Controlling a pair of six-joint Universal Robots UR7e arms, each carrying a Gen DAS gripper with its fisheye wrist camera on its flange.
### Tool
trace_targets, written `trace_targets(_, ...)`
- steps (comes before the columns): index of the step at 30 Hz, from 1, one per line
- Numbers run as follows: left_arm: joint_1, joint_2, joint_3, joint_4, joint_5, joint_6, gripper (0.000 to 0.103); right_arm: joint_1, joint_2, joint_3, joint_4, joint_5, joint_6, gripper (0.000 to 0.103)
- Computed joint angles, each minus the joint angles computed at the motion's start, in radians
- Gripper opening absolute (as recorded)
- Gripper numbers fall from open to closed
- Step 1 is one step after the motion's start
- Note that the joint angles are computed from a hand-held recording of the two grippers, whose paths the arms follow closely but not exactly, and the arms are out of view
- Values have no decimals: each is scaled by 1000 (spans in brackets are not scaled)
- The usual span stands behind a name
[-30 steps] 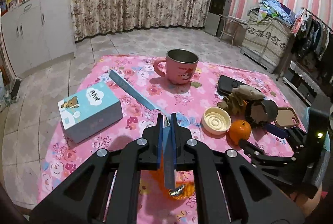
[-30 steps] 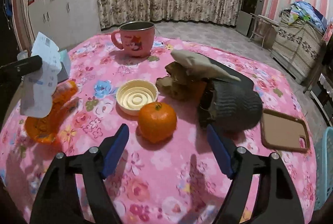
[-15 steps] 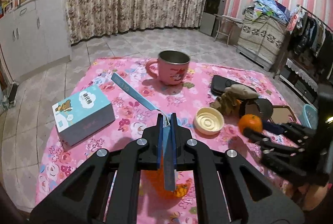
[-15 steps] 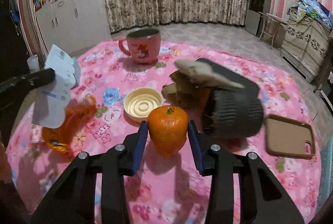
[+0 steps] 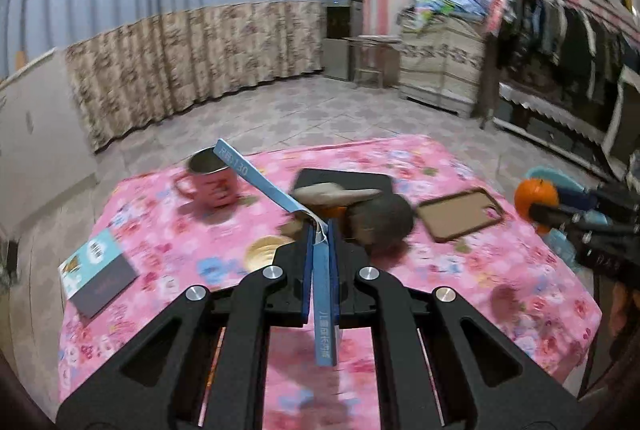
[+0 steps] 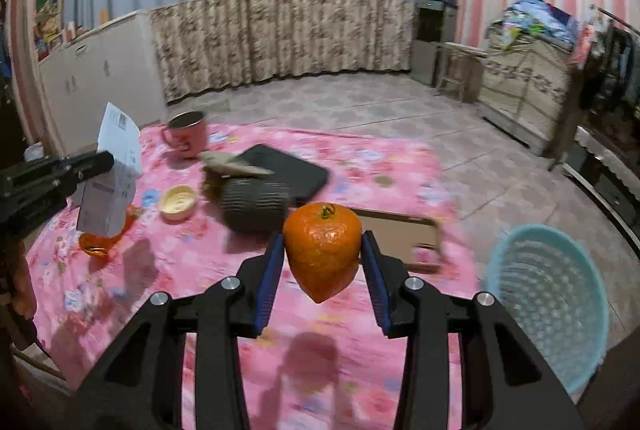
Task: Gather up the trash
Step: 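Carry the blue strip and the orange toward the teal basket with both tools, then open the left tool to drop the blue strip while the right tool drops the orange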
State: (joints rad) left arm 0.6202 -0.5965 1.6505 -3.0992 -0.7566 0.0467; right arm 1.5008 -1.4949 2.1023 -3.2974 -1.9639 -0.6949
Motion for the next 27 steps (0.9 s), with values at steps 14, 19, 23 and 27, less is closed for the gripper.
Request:
trace_targets(14,-83,255,-256,101,-188,-26,6,-273,-203,28,-8,78,34,40)
trace_targets(19,-94,347,-373,145,-254,-33,6,-339,-214,2,-9,108,53,40)
trace_targets(23,-96,410,-471,190,-317,-40,6,-375,-218,-16,-3,127,74,40)
trace_targets(27,-102,479,-585,239,-357,-40,6,-418,-220,-33,-1,154,94,40)
